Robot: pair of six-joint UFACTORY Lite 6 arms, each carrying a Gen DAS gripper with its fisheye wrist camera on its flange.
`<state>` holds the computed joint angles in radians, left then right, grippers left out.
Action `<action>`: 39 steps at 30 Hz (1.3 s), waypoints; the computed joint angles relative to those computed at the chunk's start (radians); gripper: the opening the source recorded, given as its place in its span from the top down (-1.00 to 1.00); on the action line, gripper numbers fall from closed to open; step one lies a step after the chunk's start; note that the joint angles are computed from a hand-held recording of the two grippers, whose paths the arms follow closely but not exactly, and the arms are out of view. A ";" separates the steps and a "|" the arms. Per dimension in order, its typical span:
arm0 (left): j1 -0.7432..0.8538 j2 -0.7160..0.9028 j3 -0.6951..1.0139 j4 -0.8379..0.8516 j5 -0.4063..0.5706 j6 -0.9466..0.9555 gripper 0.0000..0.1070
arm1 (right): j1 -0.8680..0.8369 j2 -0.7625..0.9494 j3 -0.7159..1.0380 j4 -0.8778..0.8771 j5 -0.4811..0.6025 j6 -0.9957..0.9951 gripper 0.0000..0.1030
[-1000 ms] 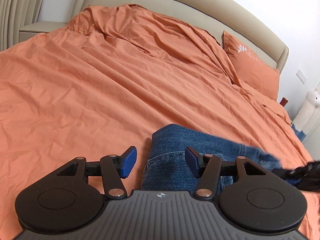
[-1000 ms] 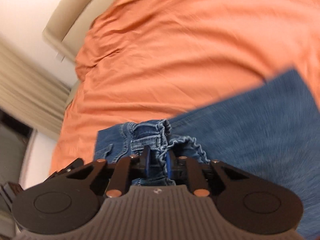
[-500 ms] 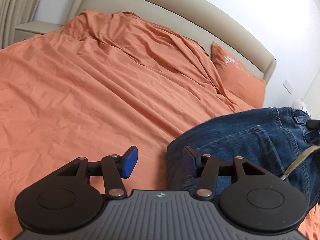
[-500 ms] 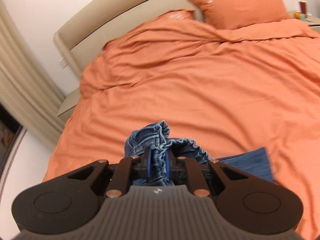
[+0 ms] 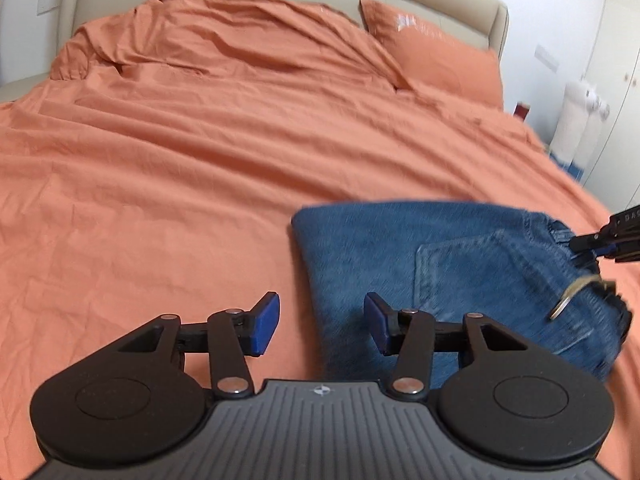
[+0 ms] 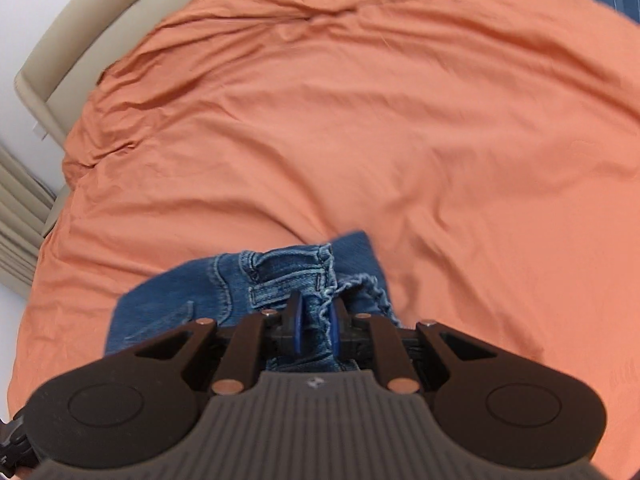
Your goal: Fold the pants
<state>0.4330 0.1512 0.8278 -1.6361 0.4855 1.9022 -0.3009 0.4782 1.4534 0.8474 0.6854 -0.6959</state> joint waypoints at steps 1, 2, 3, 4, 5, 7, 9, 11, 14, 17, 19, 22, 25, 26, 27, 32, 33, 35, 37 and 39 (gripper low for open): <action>-0.010 0.019 0.006 -0.014 -0.013 0.018 -0.07 | -0.002 0.028 0.008 0.013 -0.005 -0.016 0.83; -0.018 0.035 0.013 -0.021 -0.024 0.027 -0.07 | -0.002 0.055 0.016 0.022 -0.011 -0.023 0.83; -0.025 0.053 0.023 -0.025 -0.033 0.031 -0.08 | -0.004 0.081 0.027 0.029 -0.013 -0.029 0.82; -0.030 0.064 0.030 -0.028 -0.041 0.034 -0.09 | -0.007 0.102 0.034 0.043 -0.016 -0.042 0.80; -0.035 0.069 0.034 -0.032 -0.051 0.042 -0.12 | -0.007 0.116 0.037 0.049 -0.024 -0.051 0.72; -0.039 0.070 0.034 -0.044 -0.062 0.056 -0.12 | -0.005 0.113 0.018 0.058 -0.050 -0.069 0.58; -0.037 0.047 0.029 -0.005 -0.069 0.012 -0.12 | -0.017 0.072 -0.026 0.093 -0.056 -0.097 0.52; -0.023 -0.003 0.012 0.052 -0.073 -0.043 -0.11 | -0.045 -0.026 -0.129 0.178 -0.067 -0.175 0.50; 0.015 -0.086 0.001 0.240 -0.034 -0.219 -0.11 | -0.115 -0.215 -0.329 0.306 -0.070 -0.306 0.36; 0.048 -0.163 0.007 0.466 0.061 -0.394 -0.12 | -0.204 -0.409 -0.541 0.399 -0.029 -0.373 0.15; 0.057 -0.242 -0.022 0.556 0.105 -0.434 -0.12 | -0.260 -0.537 -0.675 0.434 -0.015 -0.403 0.01; 0.073 -0.382 -0.093 0.682 0.164 -0.456 -0.14 | -0.329 -0.674 -0.821 0.429 -0.006 -0.398 0.01; 0.106 -0.512 -0.168 0.800 0.258 -0.476 -0.18 | -0.413 -0.681 -0.876 0.432 0.098 -0.405 0.00; 0.114 -0.549 -0.193 0.836 0.292 -0.477 -0.20 | -0.421 -0.670 -0.885 0.440 0.117 -0.411 0.00; 0.111 -0.585 -0.223 0.869 0.304 -0.485 -0.20 | -0.421 -0.655 -0.892 0.449 0.127 -0.430 0.00; -0.024 -0.747 -0.408 1.022 0.166 -0.601 -0.22 | -0.413 -0.560 -0.885 0.497 0.159 -0.463 0.00; -0.057 -0.753 -0.438 1.038 0.104 -0.626 -0.21 | -0.420 -0.535 -0.878 0.513 0.176 -0.477 0.01; -0.133 -0.752 -0.478 1.105 -0.013 -0.725 0.14 | -0.423 -0.494 -0.867 0.543 0.182 -0.504 0.02; -0.146 -0.741 -0.476 1.111 -0.028 -0.738 0.40 | -0.420 -0.448 -0.852 0.590 0.182 -0.540 0.20; -0.150 -0.788 -0.488 1.136 -0.029 -0.735 0.60 | -0.429 -0.418 -0.836 0.615 0.224 -0.549 0.46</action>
